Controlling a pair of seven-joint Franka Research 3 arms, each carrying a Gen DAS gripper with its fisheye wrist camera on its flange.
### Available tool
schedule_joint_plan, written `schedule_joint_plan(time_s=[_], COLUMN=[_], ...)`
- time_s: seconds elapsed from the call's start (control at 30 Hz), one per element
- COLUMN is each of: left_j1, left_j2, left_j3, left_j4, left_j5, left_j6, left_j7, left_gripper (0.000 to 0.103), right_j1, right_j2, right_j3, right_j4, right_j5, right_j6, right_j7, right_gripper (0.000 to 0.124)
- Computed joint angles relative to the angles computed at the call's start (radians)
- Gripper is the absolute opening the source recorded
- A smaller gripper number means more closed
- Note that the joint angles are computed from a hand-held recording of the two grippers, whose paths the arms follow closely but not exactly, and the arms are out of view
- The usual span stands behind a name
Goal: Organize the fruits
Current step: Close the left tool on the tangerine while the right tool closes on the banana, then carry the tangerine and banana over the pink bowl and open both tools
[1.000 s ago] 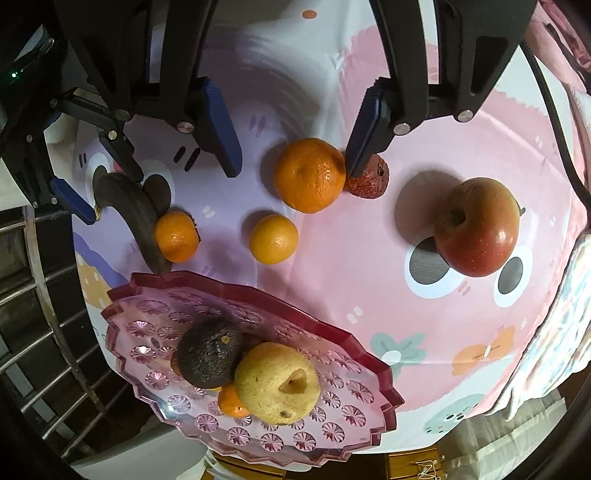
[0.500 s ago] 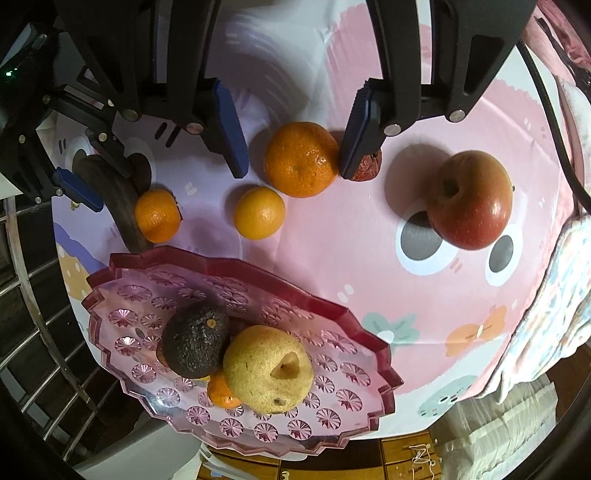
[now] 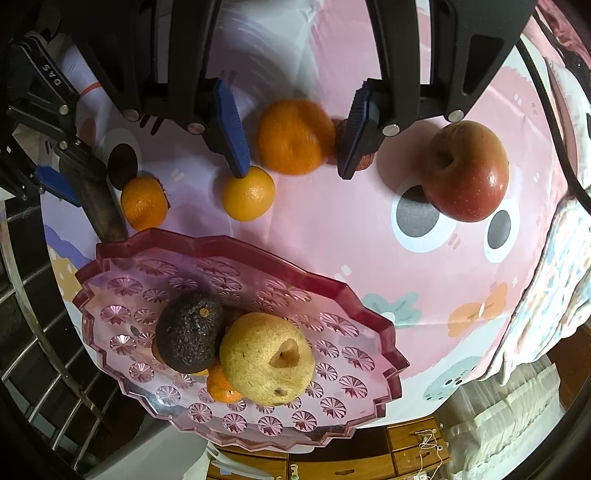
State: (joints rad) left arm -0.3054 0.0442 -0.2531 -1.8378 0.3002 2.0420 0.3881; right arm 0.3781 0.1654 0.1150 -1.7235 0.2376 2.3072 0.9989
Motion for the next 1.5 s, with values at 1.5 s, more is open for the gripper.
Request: schedule_joint_plan(time_s=[1.5], left_j1=[0.018], left_j2=[-0.163], left_j3=[0.012], left_j4=[-0.123], left_j5=[-0.145], left_j6=[0.159], left_j7=[0.389], left_gripper=[0.035], right_j1=[0.000], right_j2=[-0.103], right_j3=[-0.006], right_j4=[0.044], right_j5=[-0.073], right_j6=[-0.075], right_j7=[0.520], right_gripper=[0.028])
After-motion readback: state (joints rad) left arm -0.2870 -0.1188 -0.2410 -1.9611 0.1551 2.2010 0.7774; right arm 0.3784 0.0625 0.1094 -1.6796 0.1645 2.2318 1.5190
